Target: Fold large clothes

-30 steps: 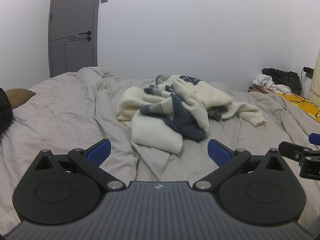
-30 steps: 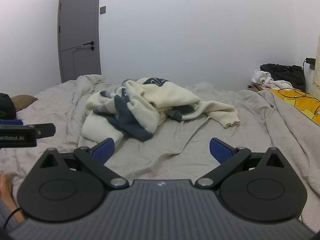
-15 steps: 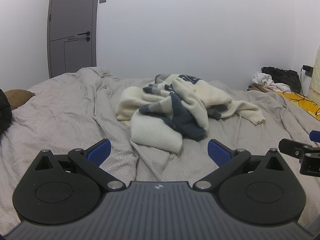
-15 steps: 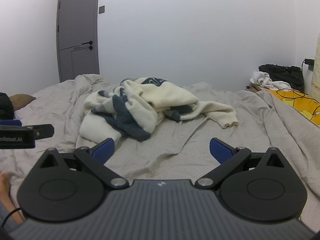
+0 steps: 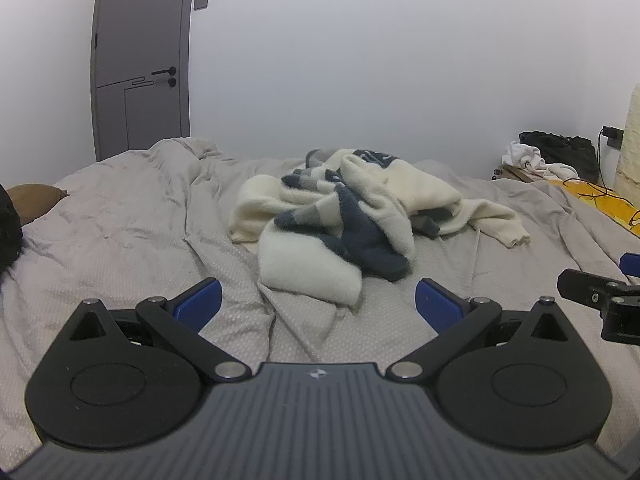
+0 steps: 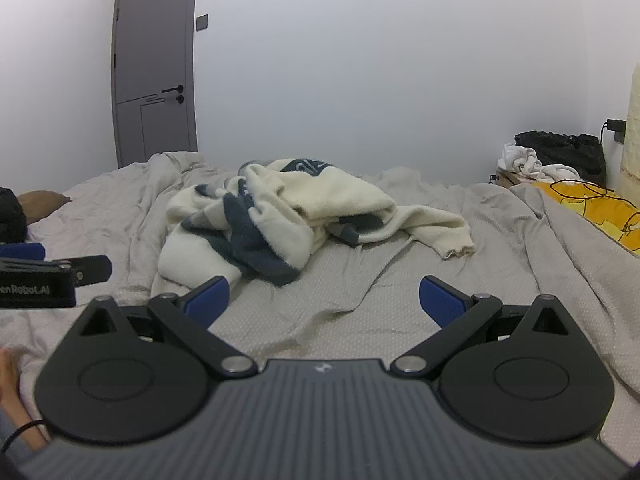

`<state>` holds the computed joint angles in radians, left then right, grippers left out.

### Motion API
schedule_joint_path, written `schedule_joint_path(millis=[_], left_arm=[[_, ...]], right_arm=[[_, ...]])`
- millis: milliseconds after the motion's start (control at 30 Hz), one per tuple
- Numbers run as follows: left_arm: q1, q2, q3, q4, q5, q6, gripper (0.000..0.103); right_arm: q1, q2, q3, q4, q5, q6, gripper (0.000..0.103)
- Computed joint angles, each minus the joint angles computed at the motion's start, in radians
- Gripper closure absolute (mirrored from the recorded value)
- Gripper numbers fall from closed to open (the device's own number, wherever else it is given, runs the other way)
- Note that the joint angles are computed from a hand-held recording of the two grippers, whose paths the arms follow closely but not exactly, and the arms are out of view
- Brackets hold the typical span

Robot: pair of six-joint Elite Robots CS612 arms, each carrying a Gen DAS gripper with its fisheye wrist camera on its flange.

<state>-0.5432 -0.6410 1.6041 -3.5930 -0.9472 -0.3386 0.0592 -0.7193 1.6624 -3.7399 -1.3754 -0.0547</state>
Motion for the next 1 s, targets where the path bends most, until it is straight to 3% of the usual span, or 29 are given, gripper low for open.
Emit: schedule_joint_path(millis=[600,800,1000], left_arm=[[-0.009,0.005,0.012,-0.051,-0.017,0.030,0.000],[0.004,0.009,-0.008,-0.017,-0.081,0.004,0.000],[0.027,0.041,-0.085,0.039,-0.144,0.019,0.000]], right_arm=[[-0.005,-0.005,0.014,-0.038,-0.003,0.039,0.000],[-0.004,-0.004,0.010,-0.035,-0.023,0.073,0.000],[-0.005,0.016,-0.056,0.046,-0.011,0.109,0.000]])
